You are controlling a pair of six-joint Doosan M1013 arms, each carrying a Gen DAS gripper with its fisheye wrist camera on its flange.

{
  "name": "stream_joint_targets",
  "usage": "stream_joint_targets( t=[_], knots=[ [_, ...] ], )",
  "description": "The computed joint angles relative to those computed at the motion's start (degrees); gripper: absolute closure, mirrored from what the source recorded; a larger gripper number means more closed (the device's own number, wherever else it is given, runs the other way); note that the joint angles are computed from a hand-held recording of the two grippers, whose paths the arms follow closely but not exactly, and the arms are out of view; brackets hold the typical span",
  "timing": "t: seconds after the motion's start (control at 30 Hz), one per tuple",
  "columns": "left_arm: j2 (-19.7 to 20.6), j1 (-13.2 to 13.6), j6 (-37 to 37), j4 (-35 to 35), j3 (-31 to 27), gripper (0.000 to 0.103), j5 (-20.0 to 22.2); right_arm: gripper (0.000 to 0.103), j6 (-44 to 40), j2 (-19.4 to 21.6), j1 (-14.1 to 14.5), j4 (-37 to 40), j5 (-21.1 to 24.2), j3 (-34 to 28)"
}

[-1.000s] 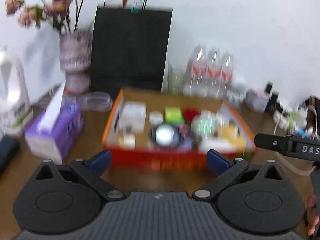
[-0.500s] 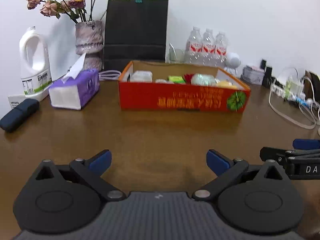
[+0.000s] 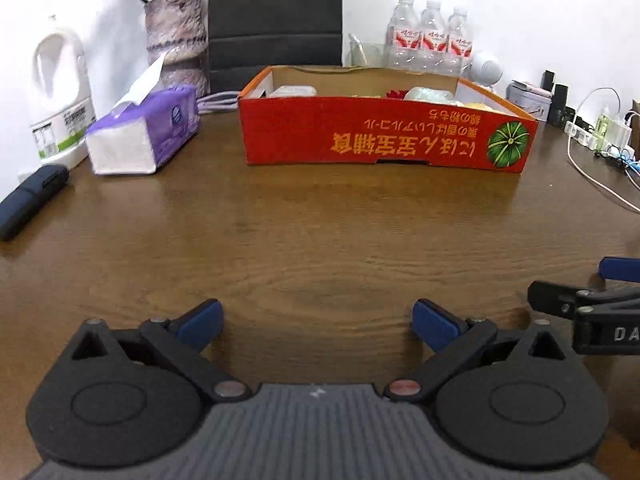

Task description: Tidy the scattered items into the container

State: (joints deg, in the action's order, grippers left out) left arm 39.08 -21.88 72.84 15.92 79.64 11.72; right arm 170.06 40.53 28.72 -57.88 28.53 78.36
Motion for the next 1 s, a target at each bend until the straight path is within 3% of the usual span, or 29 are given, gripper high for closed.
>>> stream_joint_targets(
  t=[0.37, 1.0],
  knots=[
    [1.44, -0.1, 4.1, -3.91, -2.43, 0.0, 0.86, 0.0, -2.56, 2.41, -0.03, 1.23, 2.6, -4.11],
    [1.42, -0.15, 1.49, -1.44, -2.37, 0.0, 0.95, 0.0, -2.68, 2.38, -0.06, 1.28, 2.53, -4.08]
  ],
)
